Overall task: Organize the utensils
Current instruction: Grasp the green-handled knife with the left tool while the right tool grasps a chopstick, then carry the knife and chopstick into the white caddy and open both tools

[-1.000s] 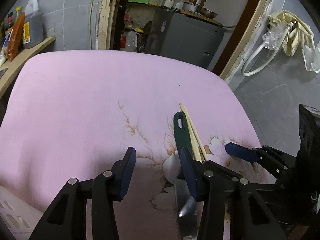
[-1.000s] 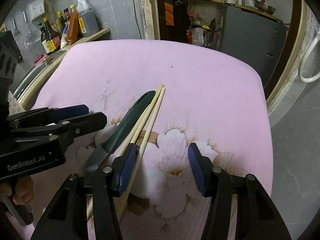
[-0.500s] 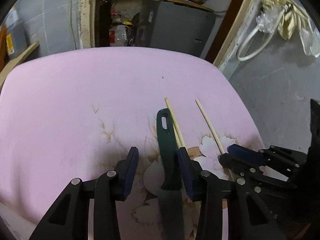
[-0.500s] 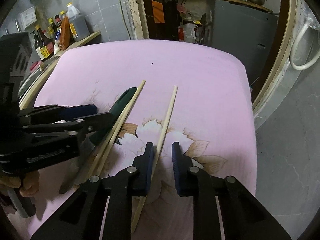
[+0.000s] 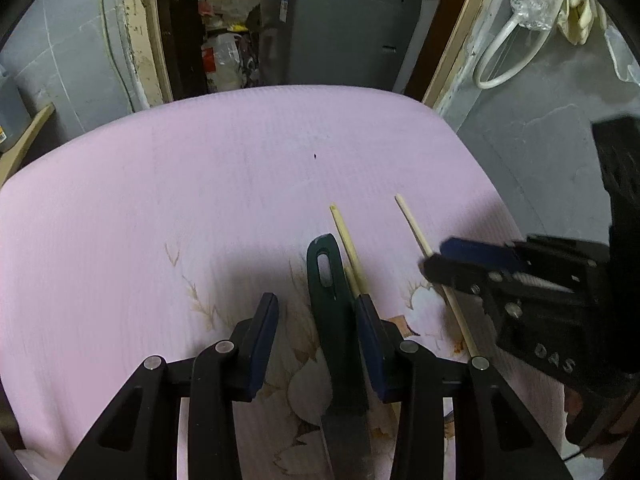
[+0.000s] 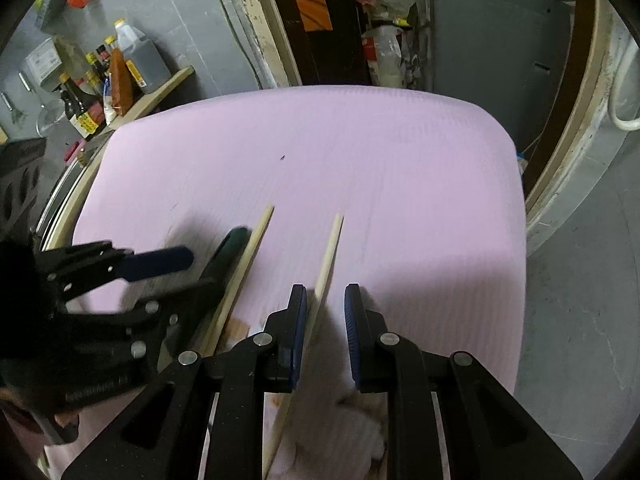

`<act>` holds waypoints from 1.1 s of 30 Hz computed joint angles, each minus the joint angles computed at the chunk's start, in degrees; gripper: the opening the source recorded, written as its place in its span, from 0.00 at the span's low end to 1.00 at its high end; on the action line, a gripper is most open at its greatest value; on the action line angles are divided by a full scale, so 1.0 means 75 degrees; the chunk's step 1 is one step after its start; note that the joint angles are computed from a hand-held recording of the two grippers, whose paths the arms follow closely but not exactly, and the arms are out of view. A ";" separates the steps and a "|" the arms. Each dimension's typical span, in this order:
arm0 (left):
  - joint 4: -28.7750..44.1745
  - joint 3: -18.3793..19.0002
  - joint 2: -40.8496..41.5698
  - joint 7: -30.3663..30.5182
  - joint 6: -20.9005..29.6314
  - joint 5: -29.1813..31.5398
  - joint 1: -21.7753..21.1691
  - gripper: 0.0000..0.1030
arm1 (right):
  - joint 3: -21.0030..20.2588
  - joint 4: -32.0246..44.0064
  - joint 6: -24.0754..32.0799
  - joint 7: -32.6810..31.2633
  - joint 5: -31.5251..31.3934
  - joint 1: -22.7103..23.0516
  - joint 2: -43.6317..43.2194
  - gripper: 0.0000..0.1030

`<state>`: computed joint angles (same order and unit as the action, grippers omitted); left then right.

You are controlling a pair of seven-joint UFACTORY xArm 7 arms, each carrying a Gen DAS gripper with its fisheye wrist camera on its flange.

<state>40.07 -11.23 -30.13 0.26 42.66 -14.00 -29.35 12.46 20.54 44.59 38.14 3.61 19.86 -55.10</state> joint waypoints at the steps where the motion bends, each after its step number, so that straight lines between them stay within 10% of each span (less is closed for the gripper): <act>1: 0.0110 -0.0005 0.0087 -0.0041 0.0098 0.0022 0.0024 0.36 | -0.0018 0.0107 0.0009 -0.0041 -0.0033 -0.0043 0.0190 0.17; 17: 0.0931 -0.0145 0.0688 -0.0510 0.0945 0.0249 0.0212 0.20 | -0.0261 0.0050 -0.0301 0.0576 0.0421 0.0048 0.0213 0.04; 33: -0.0651 0.0017 -0.2378 -0.0468 0.0027 -0.0167 -0.0198 0.19 | 0.0927 -0.0360 -0.0048 0.2042 -0.0120 0.0242 -0.2870 0.04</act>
